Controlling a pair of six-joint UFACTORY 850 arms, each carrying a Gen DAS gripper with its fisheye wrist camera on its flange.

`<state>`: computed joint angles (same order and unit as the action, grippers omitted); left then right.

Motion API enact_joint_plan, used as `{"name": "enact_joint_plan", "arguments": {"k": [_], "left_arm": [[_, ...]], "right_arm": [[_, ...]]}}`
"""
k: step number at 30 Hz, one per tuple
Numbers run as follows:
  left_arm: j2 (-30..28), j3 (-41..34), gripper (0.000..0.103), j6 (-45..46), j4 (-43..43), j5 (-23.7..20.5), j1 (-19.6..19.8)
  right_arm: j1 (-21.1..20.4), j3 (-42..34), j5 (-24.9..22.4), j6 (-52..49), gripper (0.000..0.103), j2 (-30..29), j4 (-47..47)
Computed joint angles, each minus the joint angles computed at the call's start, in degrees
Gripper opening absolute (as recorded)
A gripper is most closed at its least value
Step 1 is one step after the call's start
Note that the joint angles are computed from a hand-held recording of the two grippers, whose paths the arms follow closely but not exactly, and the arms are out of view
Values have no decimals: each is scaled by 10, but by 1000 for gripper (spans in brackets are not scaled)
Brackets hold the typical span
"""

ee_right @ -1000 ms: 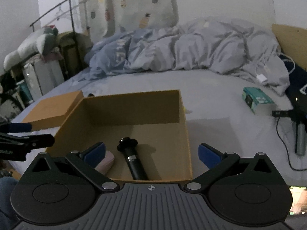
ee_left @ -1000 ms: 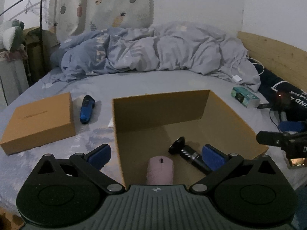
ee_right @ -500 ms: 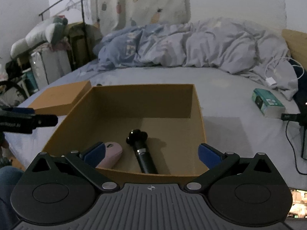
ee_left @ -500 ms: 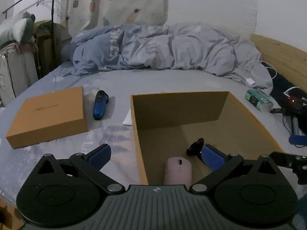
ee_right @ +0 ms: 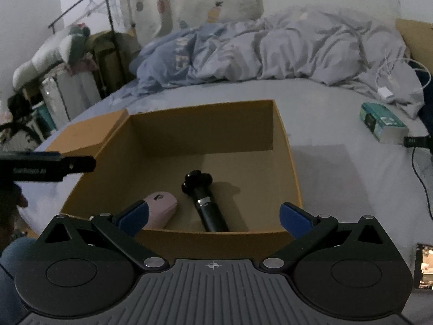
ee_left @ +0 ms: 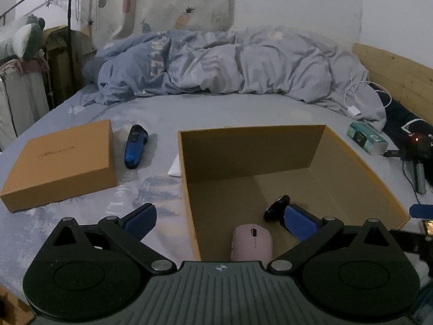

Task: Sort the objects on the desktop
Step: 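Withdraw the right gripper up and out of the box, then move both grippers toward the flat tan lid lying on the bed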

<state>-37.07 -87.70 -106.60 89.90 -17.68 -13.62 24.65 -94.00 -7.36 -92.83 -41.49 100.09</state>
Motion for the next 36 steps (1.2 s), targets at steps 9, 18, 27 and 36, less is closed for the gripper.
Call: {"name": "enact_joint_plan", "arguments": {"k": [9, 18, 27, 36], "left_arm": [[-7, -8, 103, -15, 10, 3, 5], [-7, -9, 103, -31, 13, -9, 14], [-7, -9, 103, -41, 18, -19, 20], [-9, -9, 103, -56, 33, -20, 25]], "right_arm": [[-4, -3, -27, 130, 103, -5, -104], [-2, -1, -31, 108, 103, -5, -88], [-1, 2, -36, 43, 103, -3, -8], [-4, -5, -45, 66, 103, -9, -23]]}}
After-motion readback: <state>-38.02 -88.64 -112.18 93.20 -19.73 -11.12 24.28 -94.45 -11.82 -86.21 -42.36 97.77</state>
